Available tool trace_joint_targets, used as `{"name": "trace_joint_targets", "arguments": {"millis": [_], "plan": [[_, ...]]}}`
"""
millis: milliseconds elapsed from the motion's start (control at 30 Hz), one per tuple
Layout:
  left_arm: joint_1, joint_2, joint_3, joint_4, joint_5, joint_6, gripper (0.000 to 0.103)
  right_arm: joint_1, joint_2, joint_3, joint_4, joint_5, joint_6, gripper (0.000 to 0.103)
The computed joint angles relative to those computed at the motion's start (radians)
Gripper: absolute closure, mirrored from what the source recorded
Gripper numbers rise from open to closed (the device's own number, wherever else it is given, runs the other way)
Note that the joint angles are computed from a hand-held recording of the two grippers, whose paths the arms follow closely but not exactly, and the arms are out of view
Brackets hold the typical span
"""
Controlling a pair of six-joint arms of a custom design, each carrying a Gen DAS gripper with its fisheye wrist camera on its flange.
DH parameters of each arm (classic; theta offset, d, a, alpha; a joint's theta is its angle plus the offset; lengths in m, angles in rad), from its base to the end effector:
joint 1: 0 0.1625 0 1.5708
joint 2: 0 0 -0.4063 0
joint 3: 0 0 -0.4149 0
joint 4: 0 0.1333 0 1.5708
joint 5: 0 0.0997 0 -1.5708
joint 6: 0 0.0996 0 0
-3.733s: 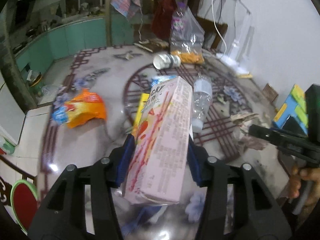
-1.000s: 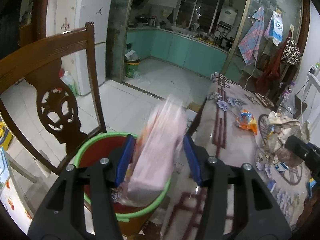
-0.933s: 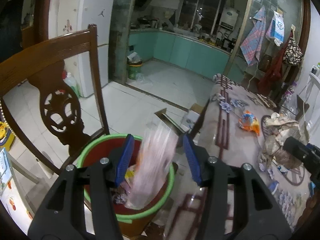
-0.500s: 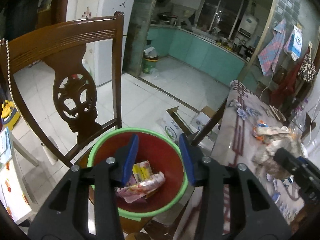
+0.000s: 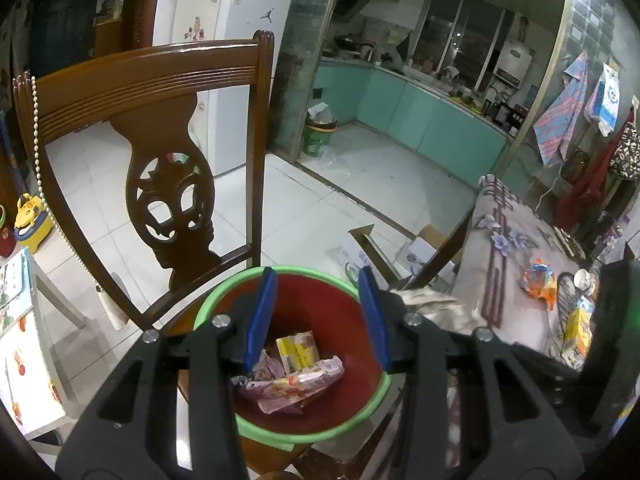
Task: Collect trash
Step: 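Drop the pink box from the left tool while the right tool drops the grey paper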
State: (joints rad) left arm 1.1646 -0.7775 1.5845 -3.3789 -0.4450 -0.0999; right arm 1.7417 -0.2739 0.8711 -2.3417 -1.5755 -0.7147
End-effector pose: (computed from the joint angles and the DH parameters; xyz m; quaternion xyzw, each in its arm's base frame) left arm -0.0583 -0.7004 0.2087 -0.1399 0.7723 -0.5101 0.3517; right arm 0.2754 -0.8147 -0.0418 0.4267 -0.9002 0.0829 0.0256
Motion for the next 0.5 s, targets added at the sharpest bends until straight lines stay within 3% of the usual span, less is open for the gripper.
{"name": "trace_joint_targets", "arguments": {"millis": [133, 233, 300, 367, 500], "plan": [[0.0, 0.008, -0.012, -0.009, 0.009, 0.01, 0.062, 0.001, 0.039, -0.052, 0.037, -0.01, 0.016, 0.066], [0.0, 0.014, -0.02, -0.009, 0.017, 0.017, 0.062, 0.004, 0.054, -0.071, 0.039, -0.017, 0.025, 0.057], [-0.003, 0.021, -0.026, -0.025, 0.034, 0.024, 0.062, 0.007, 0.053, -0.056, 0.005, -0.026, 0.029, 0.037], [-0.003, 0.022, -0.028, -0.037, 0.035, 0.022, 0.058, 0.009, 0.037, -0.012, -0.073, -0.036, 0.019, 0.034], [-0.005, 0.032, -0.036, -0.04, 0.049, 0.026, 0.052, -0.001, 0.002, 0.035, -0.116, -0.045, 0.017, 0.034]]}}
